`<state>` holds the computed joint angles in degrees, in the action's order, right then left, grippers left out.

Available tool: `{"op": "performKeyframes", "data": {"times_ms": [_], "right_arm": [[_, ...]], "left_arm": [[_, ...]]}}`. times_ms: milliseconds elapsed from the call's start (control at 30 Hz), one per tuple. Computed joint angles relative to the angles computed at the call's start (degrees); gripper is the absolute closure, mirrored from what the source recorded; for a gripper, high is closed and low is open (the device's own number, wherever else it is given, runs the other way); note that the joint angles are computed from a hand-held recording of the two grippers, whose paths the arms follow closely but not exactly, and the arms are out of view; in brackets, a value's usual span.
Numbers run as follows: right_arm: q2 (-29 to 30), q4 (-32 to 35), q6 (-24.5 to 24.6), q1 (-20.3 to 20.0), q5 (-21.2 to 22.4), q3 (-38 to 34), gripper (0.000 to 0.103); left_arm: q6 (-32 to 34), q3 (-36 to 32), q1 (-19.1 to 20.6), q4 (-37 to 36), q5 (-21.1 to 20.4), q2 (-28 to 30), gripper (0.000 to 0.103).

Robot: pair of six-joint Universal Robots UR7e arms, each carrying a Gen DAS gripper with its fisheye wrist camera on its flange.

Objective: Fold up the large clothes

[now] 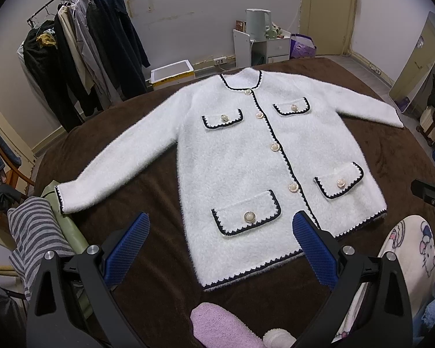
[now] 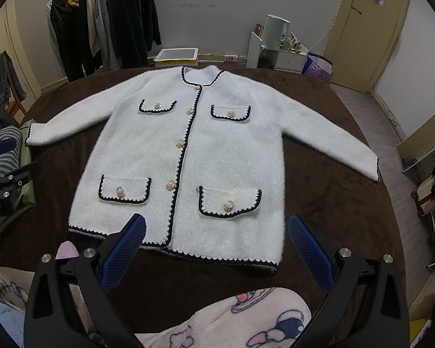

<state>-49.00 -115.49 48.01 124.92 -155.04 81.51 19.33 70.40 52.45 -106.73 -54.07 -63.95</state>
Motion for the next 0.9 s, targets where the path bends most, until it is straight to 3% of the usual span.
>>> {"op": "performKeyframes", "data": {"times_ms": [900], "right_arm": [[-0.4, -1.3, -0.5, -0.3, 0.4, 0.8, 0.006]], "left_arm": [[-0.2, 0.4, 0.0, 0.1, 0.0, 0.0, 0.006]]}}
